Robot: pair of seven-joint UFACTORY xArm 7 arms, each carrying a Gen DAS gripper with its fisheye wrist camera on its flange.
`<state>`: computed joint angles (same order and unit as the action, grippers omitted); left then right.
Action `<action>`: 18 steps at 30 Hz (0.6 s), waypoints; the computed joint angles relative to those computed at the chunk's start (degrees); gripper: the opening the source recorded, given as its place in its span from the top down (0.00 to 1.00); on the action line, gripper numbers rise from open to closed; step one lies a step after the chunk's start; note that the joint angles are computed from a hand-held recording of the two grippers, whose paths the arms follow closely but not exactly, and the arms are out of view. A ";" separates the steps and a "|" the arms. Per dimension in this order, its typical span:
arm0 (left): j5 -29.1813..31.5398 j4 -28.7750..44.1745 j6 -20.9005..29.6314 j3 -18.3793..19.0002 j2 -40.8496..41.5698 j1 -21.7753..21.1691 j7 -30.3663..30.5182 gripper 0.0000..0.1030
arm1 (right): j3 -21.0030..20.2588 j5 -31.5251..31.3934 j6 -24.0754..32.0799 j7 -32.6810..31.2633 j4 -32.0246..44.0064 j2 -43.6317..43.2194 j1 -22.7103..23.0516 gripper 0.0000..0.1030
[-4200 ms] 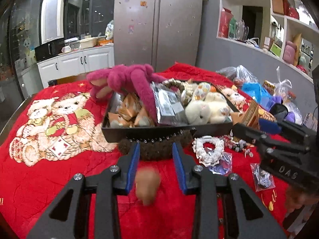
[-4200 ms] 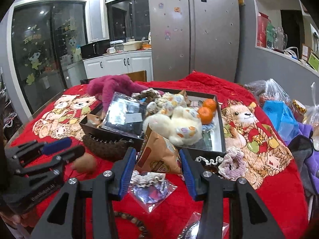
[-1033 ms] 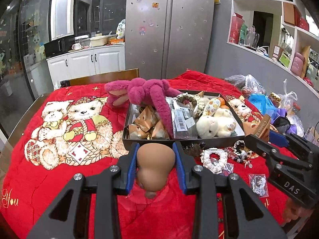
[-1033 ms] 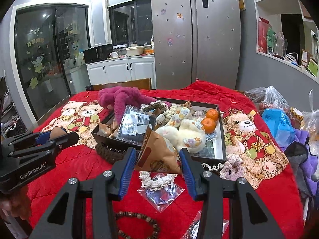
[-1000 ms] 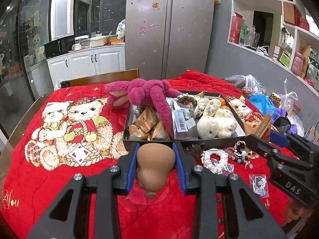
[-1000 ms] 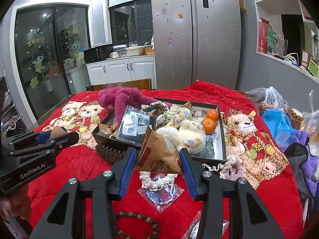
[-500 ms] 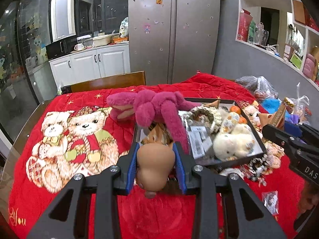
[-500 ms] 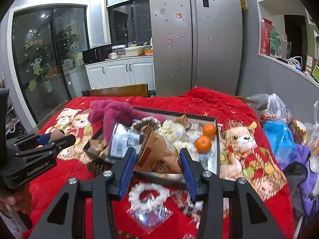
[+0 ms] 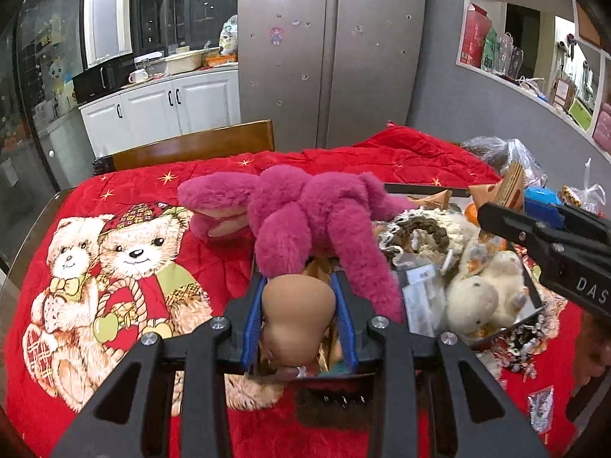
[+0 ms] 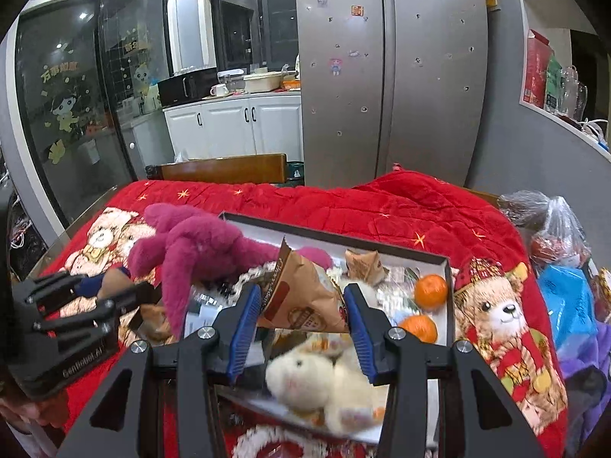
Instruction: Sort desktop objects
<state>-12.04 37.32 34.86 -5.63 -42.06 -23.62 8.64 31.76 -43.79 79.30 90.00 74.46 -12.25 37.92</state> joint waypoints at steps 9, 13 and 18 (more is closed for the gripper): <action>0.63 -0.88 -3.31 0.45 2.38 -0.01 1.66 0.66 | -2.40 1.02 -4.50 -1.77 -2.87 0.00 -1.18 0.55; -0.26 -0.98 -3.05 1.31 2.97 -0.26 2.38 0.66 | -2.72 1.66 -5.88 -2.53 -3.93 -0.21 -1.63 0.55; -0.02 -1.42 -3.67 1.09 3.24 -0.20 2.68 0.66 | -2.54 2.28 -6.68 -2.45 -4.20 -0.08 -2.12 0.55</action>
